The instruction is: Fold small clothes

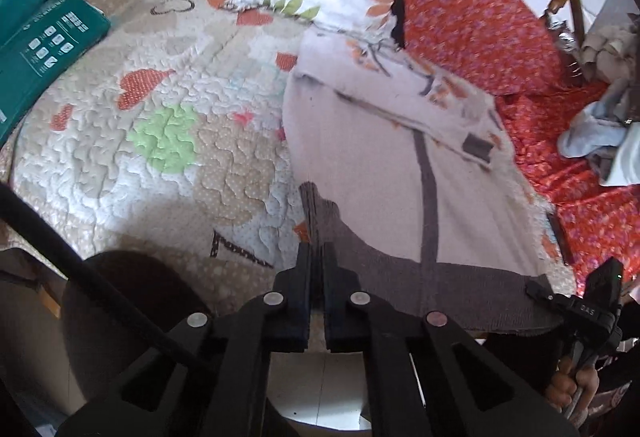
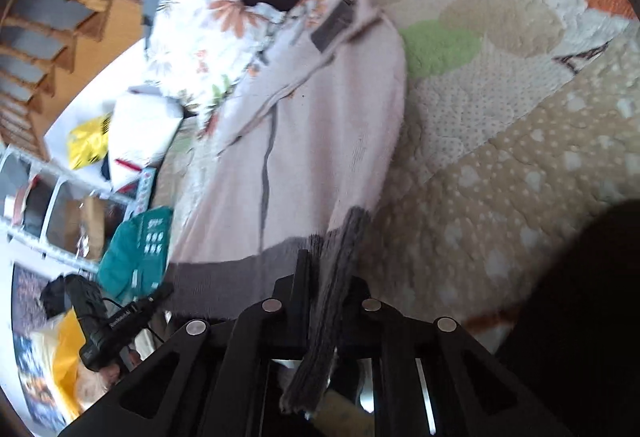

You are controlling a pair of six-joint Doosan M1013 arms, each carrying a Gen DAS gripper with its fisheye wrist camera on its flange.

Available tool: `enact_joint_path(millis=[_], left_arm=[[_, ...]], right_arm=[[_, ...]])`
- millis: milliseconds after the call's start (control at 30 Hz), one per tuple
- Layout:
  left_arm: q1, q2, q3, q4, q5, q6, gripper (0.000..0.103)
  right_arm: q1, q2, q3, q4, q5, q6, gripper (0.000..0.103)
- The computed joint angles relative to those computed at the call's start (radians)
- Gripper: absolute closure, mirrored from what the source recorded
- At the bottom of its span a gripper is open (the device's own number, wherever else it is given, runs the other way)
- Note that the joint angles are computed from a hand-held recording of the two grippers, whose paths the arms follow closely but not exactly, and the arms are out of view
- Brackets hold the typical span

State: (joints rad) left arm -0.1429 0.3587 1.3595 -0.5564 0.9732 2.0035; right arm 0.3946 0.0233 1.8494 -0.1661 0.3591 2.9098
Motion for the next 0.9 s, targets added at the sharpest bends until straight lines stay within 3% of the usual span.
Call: enact_joint_path(millis=[167, 233, 400, 467, 533, 600, 700, 833, 900], left_arm=[[0.000, 0.008, 0.015, 0.061, -0.010, -0.089, 0.101], [0.005, 0.022, 0.005, 0.054, 0.011, -0.127, 0.101], [0.003, 0.045, -0.021, 0.061, 0.023, -0.134, 0.099], [-0.001, 0.066, -0.036, 0.090, 0.040, -0.182, 0.089], [-0.006, 0.087, -0.047, 0.110, 0.046, -0.227, 0.058], [-0.014, 0.100, -0.051, 0.127, 0.025, -0.240, 0.057], [-0.040, 0.120, -0.065, 0.175, -0.007, -0.206, 0.031], [-0.069, 0.152, -0.072, 0.243, 0.036, -0.200, 0.030], [-0.074, 0.140, -0.041, 0.247, -0.003, -0.205, 0.033]], right_arm=[[-0.002, -0.008, 0.029, 0.145, -0.016, -0.095, 0.093], [-0.017, -0.002, 0.042, 0.271, -0.036, -0.184, 0.093], [-0.023, 0.017, 0.006, 0.307, 0.005, -0.266, 0.093], [-0.026, 0.025, -0.008, 0.309, 0.030, -0.287, 0.093], [-0.029, 0.033, -0.016, 0.328, 0.044, -0.316, 0.093], [-0.033, 0.041, -0.020, 0.367, 0.048, -0.350, 0.092], [-0.034, 0.043, -0.020, 0.376, 0.052, -0.360, 0.091], [-0.031, 0.036, -0.021, 0.338, 0.047, -0.332, 0.091], [-0.030, 0.032, -0.022, 0.318, 0.049, -0.320, 0.091]])
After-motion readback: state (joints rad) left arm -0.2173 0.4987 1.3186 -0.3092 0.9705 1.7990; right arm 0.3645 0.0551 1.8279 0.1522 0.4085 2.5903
